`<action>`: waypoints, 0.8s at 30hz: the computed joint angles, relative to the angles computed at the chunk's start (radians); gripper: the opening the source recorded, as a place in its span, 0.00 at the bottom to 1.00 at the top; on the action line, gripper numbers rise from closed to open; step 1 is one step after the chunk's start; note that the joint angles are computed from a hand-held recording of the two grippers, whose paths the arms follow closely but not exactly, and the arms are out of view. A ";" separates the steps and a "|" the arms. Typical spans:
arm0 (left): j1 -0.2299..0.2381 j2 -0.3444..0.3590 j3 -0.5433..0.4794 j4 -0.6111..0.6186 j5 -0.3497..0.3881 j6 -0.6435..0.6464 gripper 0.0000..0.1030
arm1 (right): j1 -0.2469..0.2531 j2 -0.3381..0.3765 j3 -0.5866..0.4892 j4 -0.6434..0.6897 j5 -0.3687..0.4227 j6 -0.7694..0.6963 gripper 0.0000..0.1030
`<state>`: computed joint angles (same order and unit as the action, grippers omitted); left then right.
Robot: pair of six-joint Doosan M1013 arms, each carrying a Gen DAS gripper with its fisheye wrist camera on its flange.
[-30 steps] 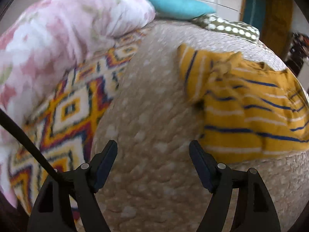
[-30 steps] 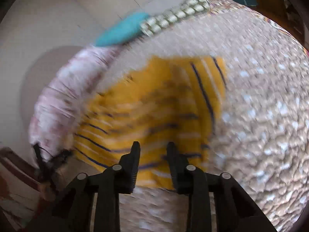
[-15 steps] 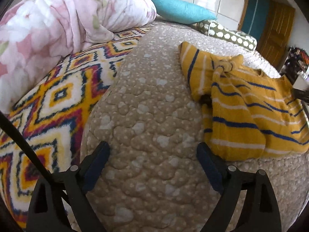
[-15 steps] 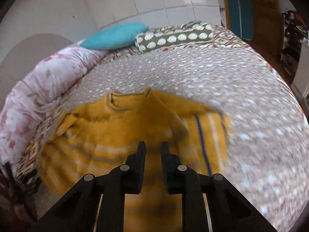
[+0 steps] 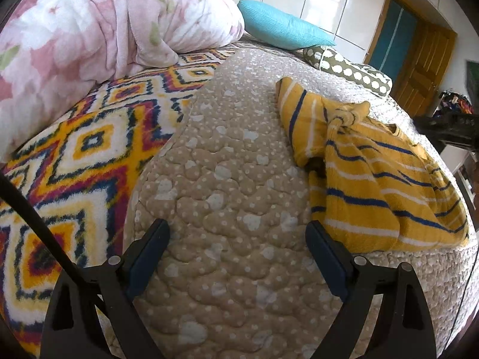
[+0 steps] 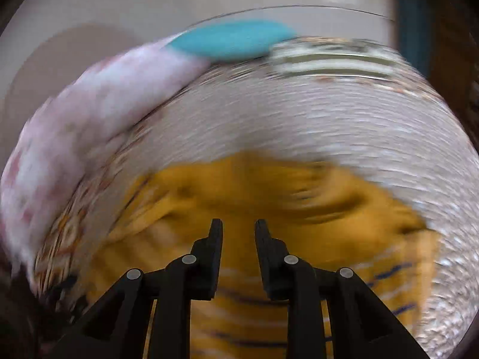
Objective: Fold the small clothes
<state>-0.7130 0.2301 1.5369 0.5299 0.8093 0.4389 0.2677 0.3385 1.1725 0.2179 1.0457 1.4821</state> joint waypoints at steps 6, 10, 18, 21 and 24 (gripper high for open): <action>0.015 -0.025 0.039 -0.011 -0.090 -0.038 0.88 | 0.121 0.110 -0.093 -0.146 0.063 -0.020 0.25; 0.021 -0.037 0.061 -0.009 -0.138 -0.065 0.88 | 0.150 0.198 -0.212 -0.205 0.117 0.005 0.25; 0.032 -0.050 0.086 -0.014 -0.197 -0.090 0.88 | 0.188 0.316 -0.395 -0.329 0.209 0.053 0.30; 0.038 -0.056 0.094 -0.028 -0.218 -0.085 0.88 | 0.162 0.237 -0.316 -0.232 0.138 0.043 0.35; 0.045 -0.065 0.109 -0.044 -0.254 -0.088 0.88 | 0.116 0.124 -0.187 -0.141 0.078 0.021 0.44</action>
